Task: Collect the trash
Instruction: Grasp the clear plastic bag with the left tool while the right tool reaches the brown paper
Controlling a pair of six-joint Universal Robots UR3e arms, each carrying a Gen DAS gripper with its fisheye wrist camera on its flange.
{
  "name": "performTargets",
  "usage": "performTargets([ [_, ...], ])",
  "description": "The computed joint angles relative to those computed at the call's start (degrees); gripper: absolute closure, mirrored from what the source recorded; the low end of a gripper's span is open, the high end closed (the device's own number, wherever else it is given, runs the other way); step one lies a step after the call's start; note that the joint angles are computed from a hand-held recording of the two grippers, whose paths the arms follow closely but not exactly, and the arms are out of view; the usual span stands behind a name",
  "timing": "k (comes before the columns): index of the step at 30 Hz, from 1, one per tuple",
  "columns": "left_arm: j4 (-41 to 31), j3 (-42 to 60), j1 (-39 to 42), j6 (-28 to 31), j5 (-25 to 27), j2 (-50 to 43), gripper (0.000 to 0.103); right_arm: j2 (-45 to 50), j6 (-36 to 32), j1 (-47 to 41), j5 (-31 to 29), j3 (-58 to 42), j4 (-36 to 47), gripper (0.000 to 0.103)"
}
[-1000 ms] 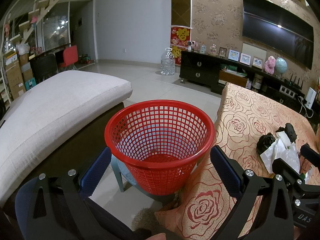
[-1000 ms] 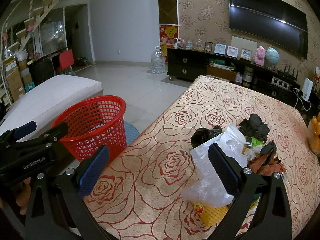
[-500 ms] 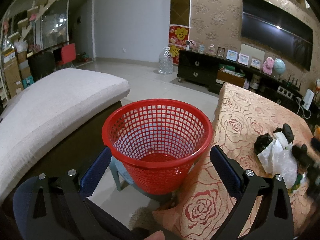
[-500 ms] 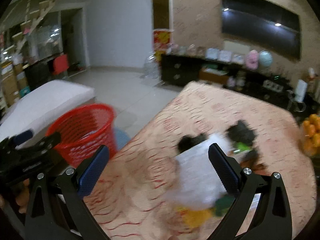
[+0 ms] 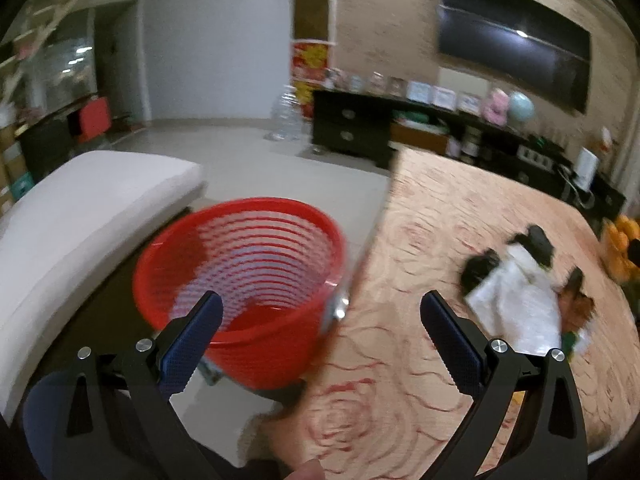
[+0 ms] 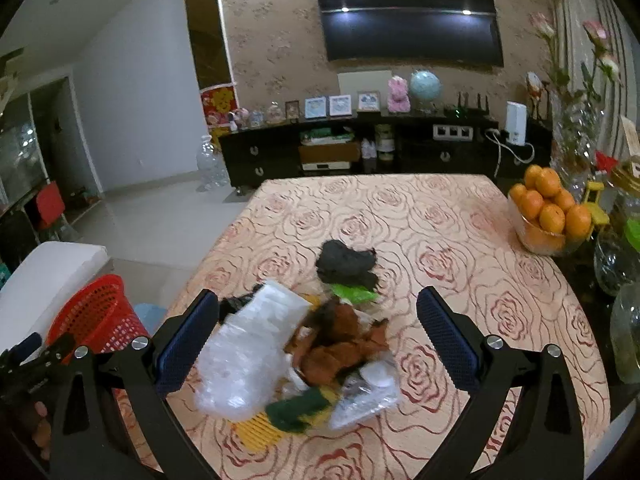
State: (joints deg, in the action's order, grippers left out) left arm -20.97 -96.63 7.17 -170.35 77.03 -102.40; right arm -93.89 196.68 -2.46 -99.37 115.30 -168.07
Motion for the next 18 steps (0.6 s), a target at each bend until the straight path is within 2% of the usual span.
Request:
performTargets([
  [11, -6.7, 16.5, -16.8, 6.8, 0.3, -14.4, 0.008, -8.1, 1.3, -9.6, 5.3, 8.6, 2.7, 0.007],
  [18, -15.6, 27.0, -20.4, 8.6, -0.3, -24.2, 0.008, -10.9, 0.6, -13.7, 8.7, 12.5, 2.7, 0.007],
])
